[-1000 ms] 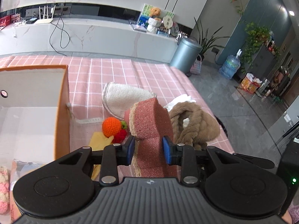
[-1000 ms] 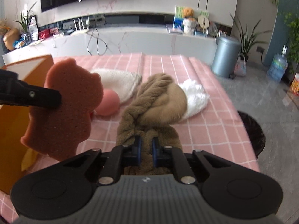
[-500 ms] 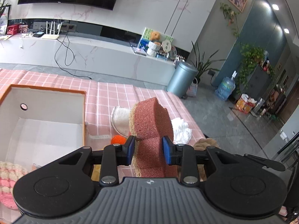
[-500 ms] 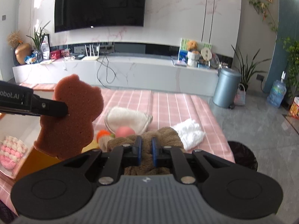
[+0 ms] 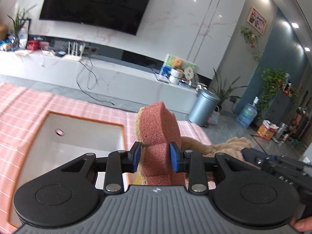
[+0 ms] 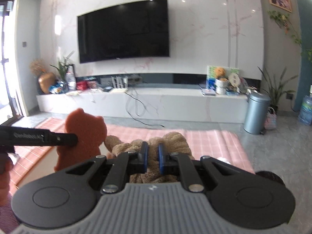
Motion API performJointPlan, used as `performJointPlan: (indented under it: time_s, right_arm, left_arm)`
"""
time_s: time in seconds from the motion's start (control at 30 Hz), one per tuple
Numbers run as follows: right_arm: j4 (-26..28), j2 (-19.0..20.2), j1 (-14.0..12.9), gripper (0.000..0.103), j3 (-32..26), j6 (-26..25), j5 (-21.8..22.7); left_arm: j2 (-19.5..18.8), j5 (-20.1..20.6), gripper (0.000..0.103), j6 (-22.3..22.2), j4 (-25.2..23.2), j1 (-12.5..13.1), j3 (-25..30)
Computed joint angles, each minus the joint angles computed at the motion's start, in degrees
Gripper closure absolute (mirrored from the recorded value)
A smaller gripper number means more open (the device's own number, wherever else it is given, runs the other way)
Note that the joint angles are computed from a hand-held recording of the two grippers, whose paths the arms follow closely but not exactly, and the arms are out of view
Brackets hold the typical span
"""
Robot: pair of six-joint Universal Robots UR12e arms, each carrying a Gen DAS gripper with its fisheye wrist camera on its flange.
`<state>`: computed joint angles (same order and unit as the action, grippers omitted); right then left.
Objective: Organize soft objects
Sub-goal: 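Lift both items and carry them over the white box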
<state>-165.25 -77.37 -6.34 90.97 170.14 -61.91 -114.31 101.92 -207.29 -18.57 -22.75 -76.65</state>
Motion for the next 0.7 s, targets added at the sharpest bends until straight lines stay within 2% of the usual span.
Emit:
performJointPlan:
  time_s: [0.27, 0.43, 0.53, 0.7]
  right_arm:
    - [1.9, 1.3, 2.9, 0.095, -4.0, 0.0, 3.9]
    - [5.4, 3.0, 5.4, 0.095, -6.6, 0.8, 5.9]
    - [7.8, 4.0, 7.3, 0.095, -7.7, 1.3, 5.3]
    - [10.6, 5.8, 10.2, 0.095, -8.7, 1.4, 2.7]
  left_arm:
    - [3.3, 3.2, 0.067, 1.2, -2.2, 1.7, -2.9]
    - [4.3, 7.4, 0.067, 2.2, -6.8, 2.3, -3.8]
    - [4.5, 8.7, 0.067, 1.3, -9.9, 2.9, -4.0]
    - [4.4, 8.1, 0.067, 0.8, -13.8, 4.2, -4.4]
